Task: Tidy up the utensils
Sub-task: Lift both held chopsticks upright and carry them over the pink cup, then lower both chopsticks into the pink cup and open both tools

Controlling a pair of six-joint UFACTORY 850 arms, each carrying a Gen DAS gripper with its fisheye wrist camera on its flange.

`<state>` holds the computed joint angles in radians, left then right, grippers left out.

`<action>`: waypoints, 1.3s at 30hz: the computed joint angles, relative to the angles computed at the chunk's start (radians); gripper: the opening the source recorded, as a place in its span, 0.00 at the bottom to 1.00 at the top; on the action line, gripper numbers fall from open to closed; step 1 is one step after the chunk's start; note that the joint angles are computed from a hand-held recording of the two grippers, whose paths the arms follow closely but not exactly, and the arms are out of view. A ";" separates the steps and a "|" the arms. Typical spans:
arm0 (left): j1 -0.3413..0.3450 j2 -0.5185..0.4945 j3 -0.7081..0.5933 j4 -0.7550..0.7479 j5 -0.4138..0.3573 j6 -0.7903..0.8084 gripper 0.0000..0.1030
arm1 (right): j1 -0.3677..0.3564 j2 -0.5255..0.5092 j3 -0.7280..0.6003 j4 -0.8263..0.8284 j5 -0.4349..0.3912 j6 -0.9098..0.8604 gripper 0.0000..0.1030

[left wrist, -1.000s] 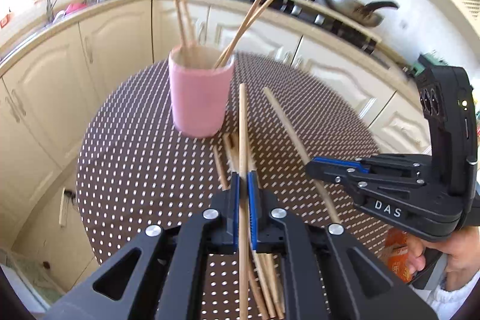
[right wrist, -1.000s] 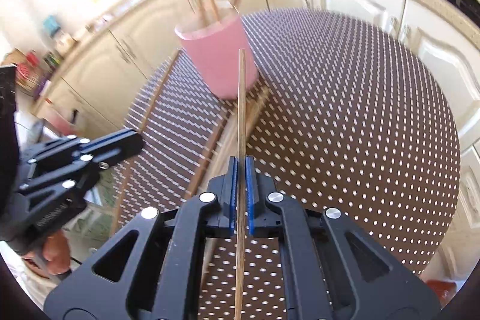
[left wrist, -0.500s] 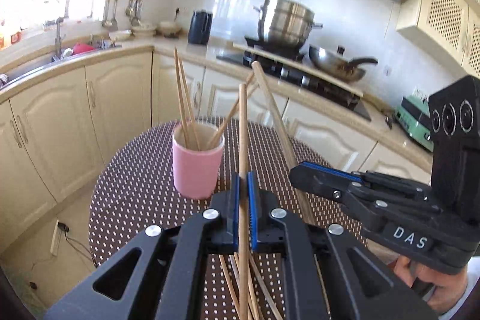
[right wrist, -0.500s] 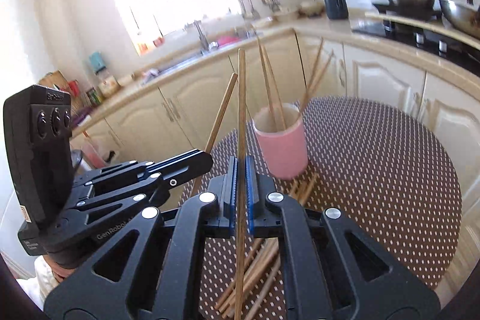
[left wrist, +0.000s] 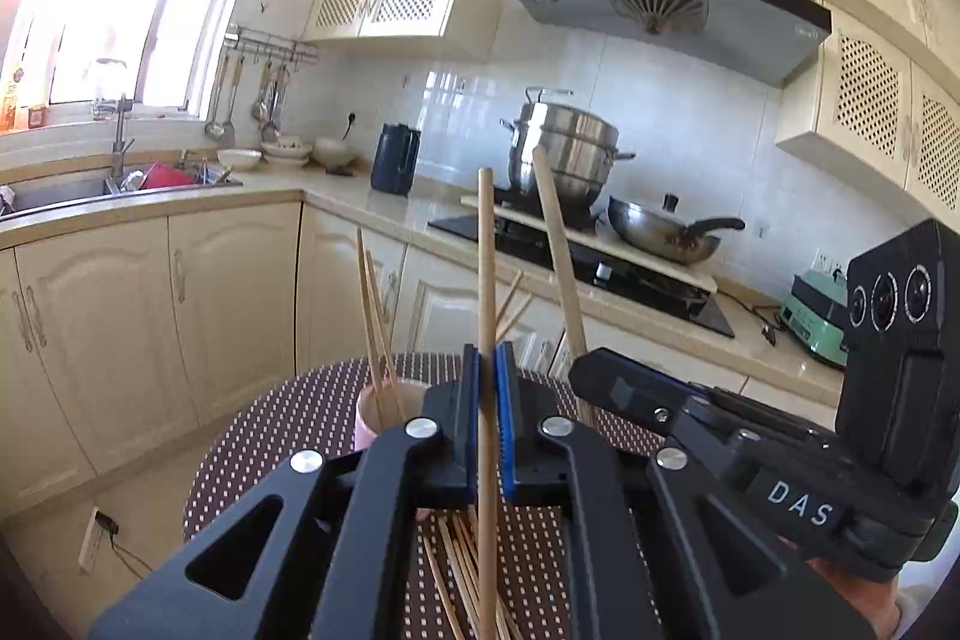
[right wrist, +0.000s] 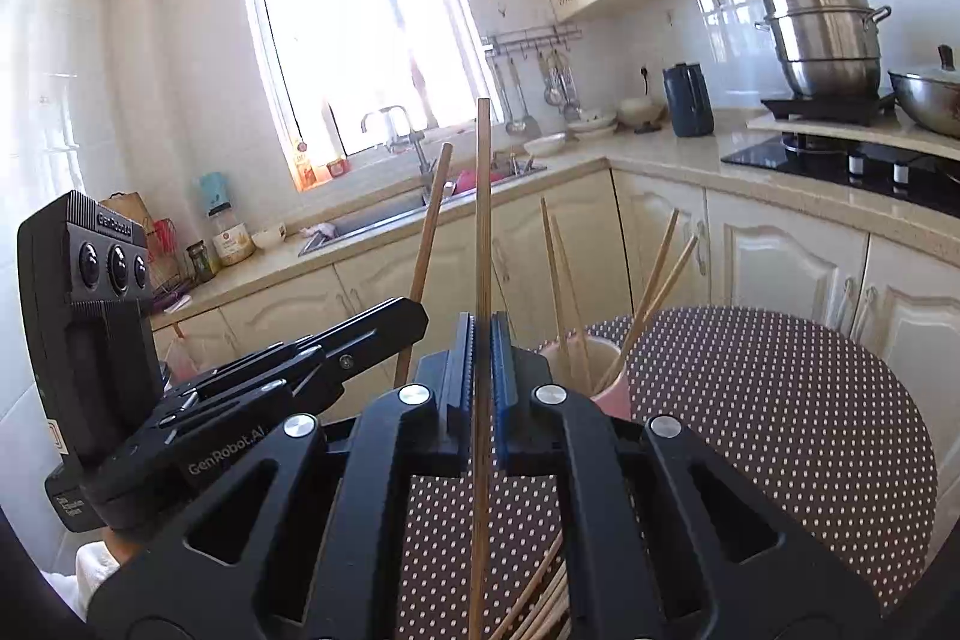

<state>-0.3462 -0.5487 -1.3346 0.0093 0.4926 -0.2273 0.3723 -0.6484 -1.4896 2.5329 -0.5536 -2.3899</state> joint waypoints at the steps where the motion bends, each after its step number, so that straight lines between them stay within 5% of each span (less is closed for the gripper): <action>1: 0.001 -0.007 -0.009 -0.010 0.011 0.010 0.06 | 0.000 -0.008 -0.012 0.013 -0.003 -0.010 0.06; 17: 0.032 -0.175 -0.221 -0.103 0.165 0.076 0.06 | 0.004 -0.186 -0.257 0.211 -0.071 -0.208 0.06; 28: 0.034 -0.320 -0.401 -0.239 0.189 0.151 0.06 | 0.009 -0.332 -0.457 0.396 -0.083 -0.371 0.06; 39: 0.037 -0.378 -0.468 -0.261 0.185 0.171 0.06 | 0.004 -0.423 -0.564 0.404 -0.077 -0.374 0.06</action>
<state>-0.3091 -0.9264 -1.8027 -0.2512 0.6780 -0.0562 0.3759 -1.0718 -2.0540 2.9365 -0.6309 -2.7634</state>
